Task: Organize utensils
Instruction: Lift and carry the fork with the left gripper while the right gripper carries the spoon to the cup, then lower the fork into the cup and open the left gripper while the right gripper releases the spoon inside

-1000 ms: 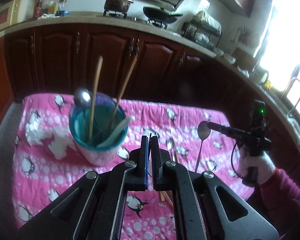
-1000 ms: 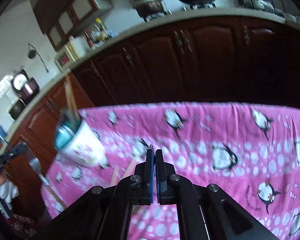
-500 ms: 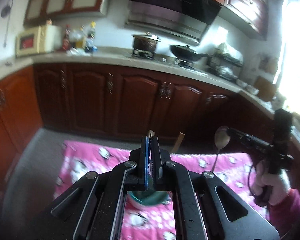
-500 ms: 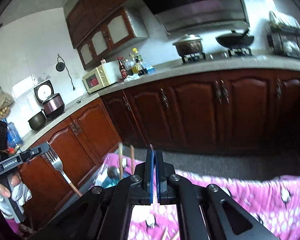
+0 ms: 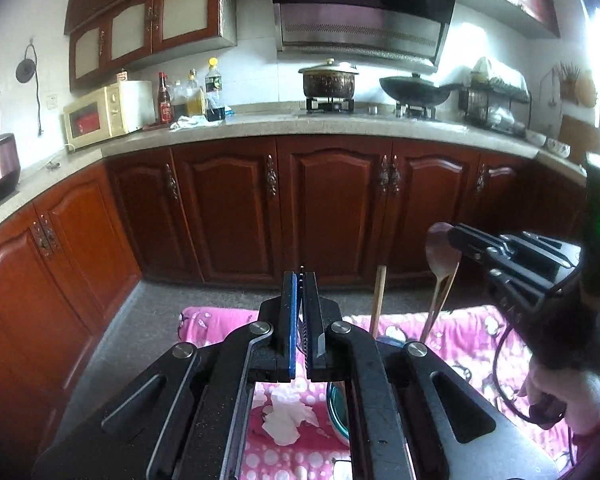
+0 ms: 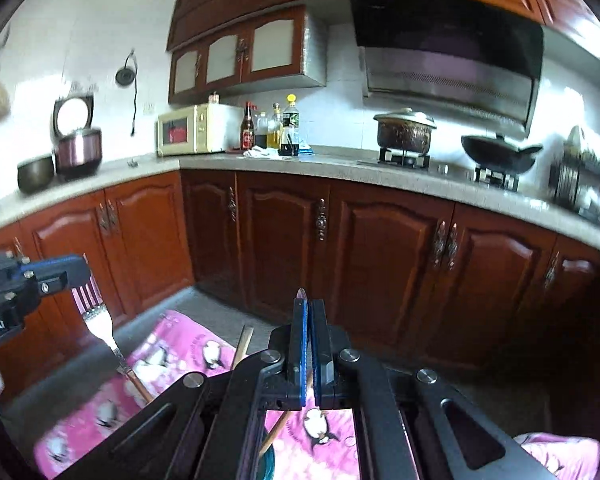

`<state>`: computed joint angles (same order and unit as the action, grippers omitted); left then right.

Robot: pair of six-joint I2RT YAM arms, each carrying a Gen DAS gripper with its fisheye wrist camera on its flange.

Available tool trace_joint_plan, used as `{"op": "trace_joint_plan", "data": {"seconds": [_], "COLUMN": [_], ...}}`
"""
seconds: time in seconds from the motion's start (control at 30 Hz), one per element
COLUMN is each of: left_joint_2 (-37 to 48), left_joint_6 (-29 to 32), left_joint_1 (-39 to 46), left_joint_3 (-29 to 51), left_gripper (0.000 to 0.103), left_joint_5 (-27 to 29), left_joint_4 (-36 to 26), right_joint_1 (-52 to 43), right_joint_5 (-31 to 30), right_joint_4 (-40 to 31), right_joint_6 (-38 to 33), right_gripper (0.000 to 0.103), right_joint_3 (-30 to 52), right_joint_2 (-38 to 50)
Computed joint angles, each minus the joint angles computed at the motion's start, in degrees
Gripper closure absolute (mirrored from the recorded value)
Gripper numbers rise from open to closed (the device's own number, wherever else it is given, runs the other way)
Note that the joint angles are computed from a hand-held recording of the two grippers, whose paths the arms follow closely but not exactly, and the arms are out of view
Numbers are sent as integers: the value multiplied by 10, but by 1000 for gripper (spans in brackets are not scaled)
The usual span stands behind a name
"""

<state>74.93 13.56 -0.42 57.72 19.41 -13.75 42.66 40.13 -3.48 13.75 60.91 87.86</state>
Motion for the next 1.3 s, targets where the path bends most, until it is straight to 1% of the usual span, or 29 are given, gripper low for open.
{"op": "trace_joint_plan", "data": {"seconds": [0.1, 0.23, 0.4, 0.47, 0.53, 0.57, 0.6, 0.63, 0.67, 0.73, 0.8, 0.87, 0.93, 0.97, 1.0, 1.03, 1.2, 1.3], "left_joint_2": [10, 19, 27, 32, 35, 35, 35, 35, 34, 32, 29, 21, 13, 10, 7, 4, -21, -46], "left_joint_6": [1, 0, -5, -8, -12, -14, -17, -22, -25, -29, -30, -31, -32, -34, -36, -38, -47, -48], "left_joint_1": [-11, -20, -30, -36, -42, -44, -45, -46, -46, -46, -46, -47, -46, -46, -44, -42, -34, -34], "left_joint_3": [-22, -40, -53, -56, -60, -61, -61, -58, -56, -55, -54, -57, -59, -59, -59, -57, -54, -60], "left_gripper": [102, 101, 101, 100, 100, 100, 100, 97, 95, 79, 72, 68, 59, 57, 53, 50, 45, 41], "left_joint_5": [-12, -22, -30, -34, -38, -40, -42, -42, -40, -39, -37, -36, -36, -35, -34, -31, -25, -27], "left_joint_4": [19, 31, 33, 29, 29, 29, 28, 24, 19, 12, 8, 4, -1, -3, -6, -11, -30, -34], "right_joint_1": [8, 5, -11, -21, -37, -39, -41, -41, -41, -37, -33, -29, -26, -25, -24, -21, -15, -7], "right_joint_5": [10, -21, -89, -124, -173, -184, -191, -193, -195, -196, -194, -188, -185, -184, -181, -177, -168, -157], "right_joint_4": [17, 16, 2, 6, 0, 1, 2, 3, 4, 2, -4, -7, -12, -17, -21, -25, -43, -60], "right_joint_6": [-12, 7, 47, 62, 80, 86, 89, 93, 94, 99, 103, 105, 111, 115, 119, 124, 137, 149], "right_gripper": [102, 102, 101, 101, 101, 100, 95, 90, 87, 82, 81, 80, 78, 77, 73, 70, 69, 65], "right_joint_3": [-4, -21, -45, -60, -64, -67, -73, -80, -85, -91, -95, -102, -106, -107, -109, -109, -124, -133], "right_joint_2": [30, 40, 34, 28, 25, 23, 16, 8, 2, -10, -22, -34, -48, -55, -62, -69, -116, -146]}}
